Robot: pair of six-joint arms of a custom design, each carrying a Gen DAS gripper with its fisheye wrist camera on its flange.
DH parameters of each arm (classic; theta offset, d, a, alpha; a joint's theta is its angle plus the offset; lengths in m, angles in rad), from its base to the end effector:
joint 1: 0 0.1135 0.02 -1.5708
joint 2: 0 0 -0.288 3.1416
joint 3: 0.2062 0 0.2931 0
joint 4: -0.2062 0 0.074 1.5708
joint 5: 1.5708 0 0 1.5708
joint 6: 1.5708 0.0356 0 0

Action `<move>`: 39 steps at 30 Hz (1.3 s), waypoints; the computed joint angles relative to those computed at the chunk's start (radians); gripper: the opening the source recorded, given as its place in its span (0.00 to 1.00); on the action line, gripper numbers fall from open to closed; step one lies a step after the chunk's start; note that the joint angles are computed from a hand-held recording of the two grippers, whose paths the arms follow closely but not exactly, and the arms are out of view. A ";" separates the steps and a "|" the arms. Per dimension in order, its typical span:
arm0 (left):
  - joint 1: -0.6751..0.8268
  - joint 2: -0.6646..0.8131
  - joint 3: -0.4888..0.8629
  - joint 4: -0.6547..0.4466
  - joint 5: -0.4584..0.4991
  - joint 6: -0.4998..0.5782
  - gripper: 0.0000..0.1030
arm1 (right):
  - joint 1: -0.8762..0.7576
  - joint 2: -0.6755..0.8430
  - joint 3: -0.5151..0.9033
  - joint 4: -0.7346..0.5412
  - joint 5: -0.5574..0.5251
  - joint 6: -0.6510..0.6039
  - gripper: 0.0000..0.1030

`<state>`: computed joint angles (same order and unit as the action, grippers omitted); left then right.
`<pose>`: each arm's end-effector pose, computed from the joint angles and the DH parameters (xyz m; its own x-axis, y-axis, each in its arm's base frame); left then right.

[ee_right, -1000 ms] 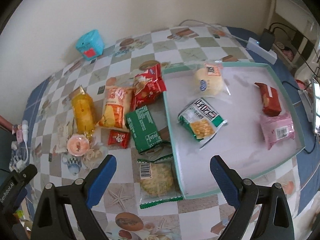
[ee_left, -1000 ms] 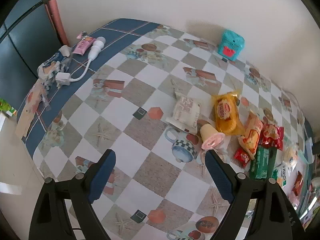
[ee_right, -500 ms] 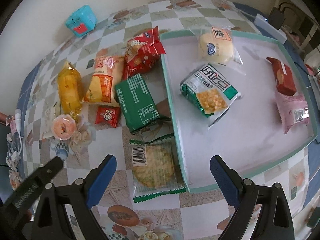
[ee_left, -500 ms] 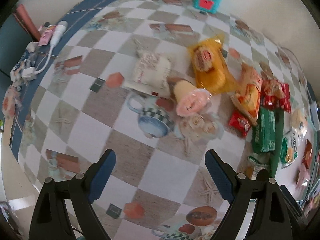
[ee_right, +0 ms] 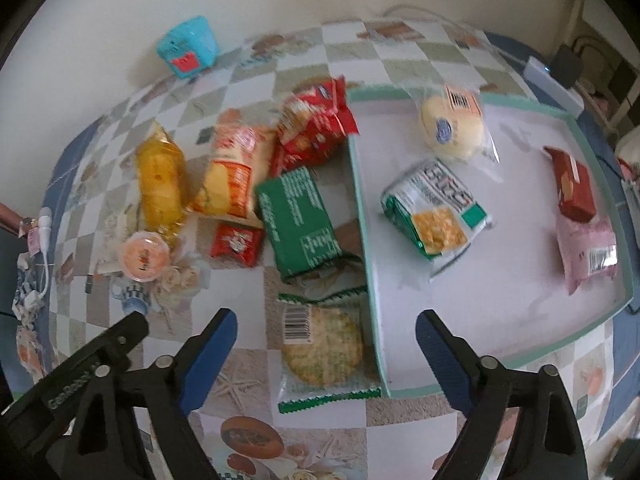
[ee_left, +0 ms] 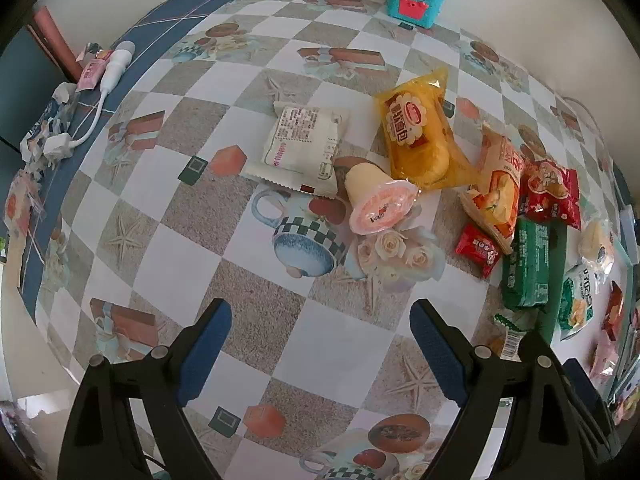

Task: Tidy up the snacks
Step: 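Withdraw both open tools from the tray back toward the remaining snacks, then grasp the round cracker biscuit pack with right tool while left tool approaches white bread bag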

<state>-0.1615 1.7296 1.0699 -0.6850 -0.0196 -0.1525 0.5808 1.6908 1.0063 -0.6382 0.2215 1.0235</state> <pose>0.3491 -0.0562 0.1627 -0.9745 0.0049 -0.2245 0.0085 0.9998 -0.0152 0.2897 0.1808 0.1591 -0.8403 0.4450 -0.3097 0.4370 0.8940 0.0989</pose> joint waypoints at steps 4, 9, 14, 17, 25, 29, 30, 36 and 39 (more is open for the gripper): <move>0.008 0.001 0.004 0.001 0.010 -0.002 0.88 | -0.004 0.004 0.003 0.011 -0.012 -0.020 0.81; 0.018 -0.003 0.002 0.002 0.025 -0.004 0.88 | 0.000 0.023 0.004 0.018 -0.044 -0.025 0.68; 0.025 -0.005 0.001 0.004 0.034 -0.010 0.88 | 0.001 -0.019 -0.027 0.046 -0.060 -0.037 0.63; 0.029 -0.009 -0.001 0.005 0.038 -0.012 0.88 | 0.014 -0.007 -0.011 0.038 -0.057 -0.044 0.63; 0.033 -0.005 0.001 0.006 0.042 -0.011 0.88 | 0.005 0.032 -0.003 0.039 -0.095 -0.046 0.63; 0.033 -0.007 -0.002 0.007 0.043 -0.011 0.88 | 0.002 0.052 0.003 0.030 -0.094 -0.048 0.63; 0.032 -0.007 -0.003 0.007 0.043 -0.012 0.88 | 0.004 0.057 0.008 0.028 -0.093 -0.051 0.63; 0.034 -0.007 -0.003 0.010 0.043 -0.009 0.88 | 0.010 0.057 0.009 0.052 -0.117 -0.068 0.62; 0.034 -0.006 -0.003 0.010 0.043 -0.009 0.88 | 0.014 0.064 0.011 0.092 -0.151 -0.073 0.62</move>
